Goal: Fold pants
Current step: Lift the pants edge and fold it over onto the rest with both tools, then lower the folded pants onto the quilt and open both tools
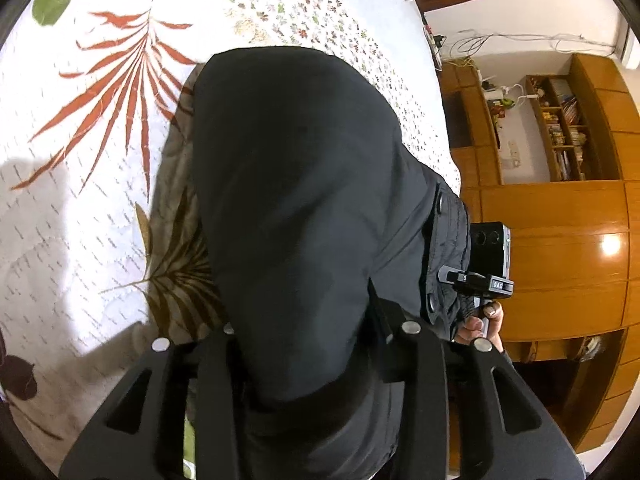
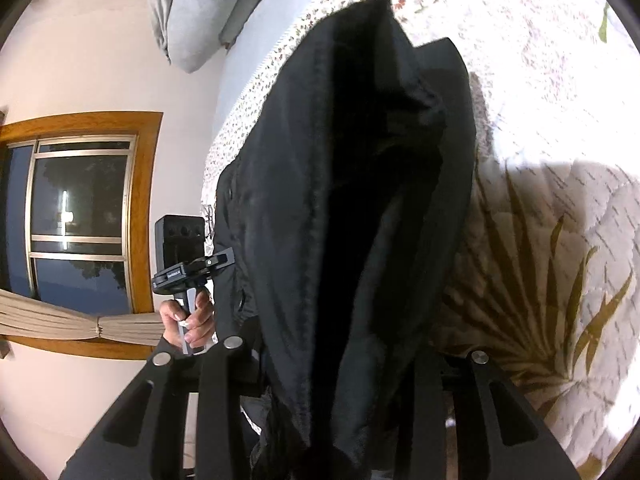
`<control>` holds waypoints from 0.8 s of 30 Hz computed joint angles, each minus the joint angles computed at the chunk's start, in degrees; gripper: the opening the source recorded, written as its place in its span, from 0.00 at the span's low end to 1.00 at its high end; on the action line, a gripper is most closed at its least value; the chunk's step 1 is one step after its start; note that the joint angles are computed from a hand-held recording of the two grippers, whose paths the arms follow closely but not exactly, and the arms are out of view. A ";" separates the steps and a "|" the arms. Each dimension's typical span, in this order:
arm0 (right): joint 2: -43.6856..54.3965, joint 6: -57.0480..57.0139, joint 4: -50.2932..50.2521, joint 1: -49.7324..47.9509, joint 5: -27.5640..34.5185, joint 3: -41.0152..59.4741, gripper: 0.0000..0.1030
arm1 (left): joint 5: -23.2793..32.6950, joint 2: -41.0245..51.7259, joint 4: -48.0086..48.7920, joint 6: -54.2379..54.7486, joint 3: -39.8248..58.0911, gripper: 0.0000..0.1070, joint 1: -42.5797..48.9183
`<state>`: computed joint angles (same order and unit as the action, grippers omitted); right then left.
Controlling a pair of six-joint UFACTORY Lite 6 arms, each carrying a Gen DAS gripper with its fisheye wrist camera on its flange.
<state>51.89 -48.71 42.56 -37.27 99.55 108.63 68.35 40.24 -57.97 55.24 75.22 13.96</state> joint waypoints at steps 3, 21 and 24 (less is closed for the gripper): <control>1.36 1.91 0.61 0.48 1.20 3.78 0.38 | -0.60 0.50 -0.72 0.49 -0.42 0.39 0.33; -5.87 -3.20 -5.91 -10.99 -4.47 -1.76 0.62 | -16.53 -25.22 9.88 -2.70 -18.34 0.72 4.18; -6.02 -2.63 -5.93 -11.44 -4.67 -2.48 0.62 | -17.59 -23.36 9.41 -3.63 -18.09 0.72 4.03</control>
<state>45.87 -51.34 36.63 -48.71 94.89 106.15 50.76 16.88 -48.56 51.60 57.13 17.99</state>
